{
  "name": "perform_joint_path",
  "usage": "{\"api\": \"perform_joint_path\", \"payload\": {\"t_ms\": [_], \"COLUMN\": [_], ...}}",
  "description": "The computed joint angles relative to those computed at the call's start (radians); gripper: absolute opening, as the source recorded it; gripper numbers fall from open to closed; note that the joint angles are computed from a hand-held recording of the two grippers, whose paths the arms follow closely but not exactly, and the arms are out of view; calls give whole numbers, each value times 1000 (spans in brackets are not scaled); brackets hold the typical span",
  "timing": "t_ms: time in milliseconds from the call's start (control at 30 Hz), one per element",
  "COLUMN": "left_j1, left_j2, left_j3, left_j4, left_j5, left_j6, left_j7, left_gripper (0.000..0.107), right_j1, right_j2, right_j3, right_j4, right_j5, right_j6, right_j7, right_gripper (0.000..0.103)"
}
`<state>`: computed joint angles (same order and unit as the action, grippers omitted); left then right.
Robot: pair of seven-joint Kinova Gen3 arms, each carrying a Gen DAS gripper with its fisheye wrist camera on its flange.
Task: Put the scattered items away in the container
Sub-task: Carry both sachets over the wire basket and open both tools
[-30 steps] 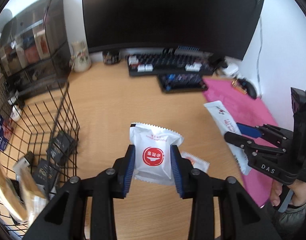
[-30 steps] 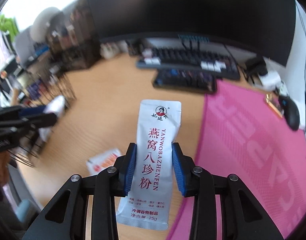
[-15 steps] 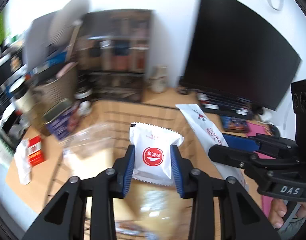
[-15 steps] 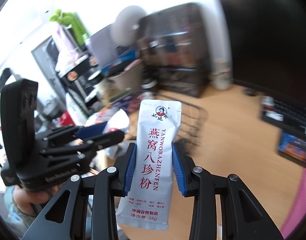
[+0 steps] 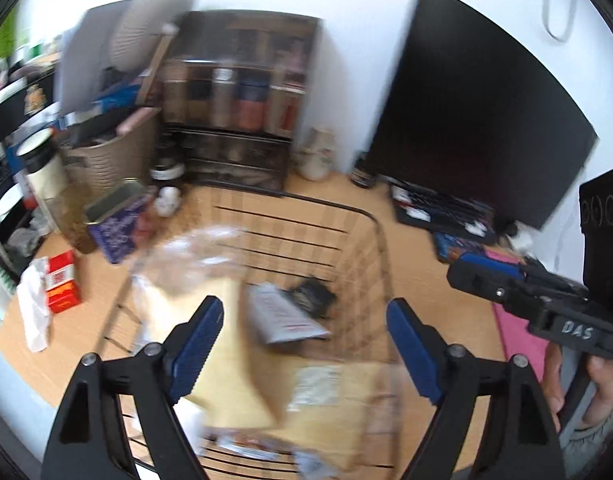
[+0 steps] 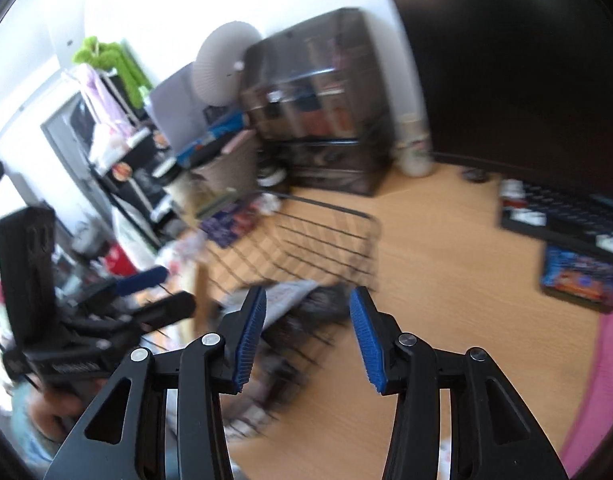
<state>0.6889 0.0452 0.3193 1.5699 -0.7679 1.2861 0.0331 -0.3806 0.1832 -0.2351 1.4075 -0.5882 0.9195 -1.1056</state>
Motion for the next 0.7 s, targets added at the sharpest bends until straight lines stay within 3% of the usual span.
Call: {"api": "perform_joint_path", "payload": {"t_ms": [233, 433, 533, 700], "left_j1": [82, 134, 134, 131], "left_j2": [236, 426, 527, 613], "left_j3": [-11, -42, -56, -76], "left_j4": [-260, -455, -548, -629], "left_j5": [30, 83, 142, 220], "left_j6": [1, -11, -16, -25], "left_j7": [-220, -363, -455, -545], "left_gripper": [85, 85, 85, 85], "right_j1": [33, 150, 203, 281], "right_j2": [-158, -217, -206, -172], "right_j3": [86, 177, 213, 241], "right_j4": [186, 285, 314, 347], "right_j5": [192, 181, 157, 97], "right_j6": [-86, -62, -44, -13], "right_j7": [15, 87, 128, 222], "right_gripper": [45, 45, 45, 45]}}
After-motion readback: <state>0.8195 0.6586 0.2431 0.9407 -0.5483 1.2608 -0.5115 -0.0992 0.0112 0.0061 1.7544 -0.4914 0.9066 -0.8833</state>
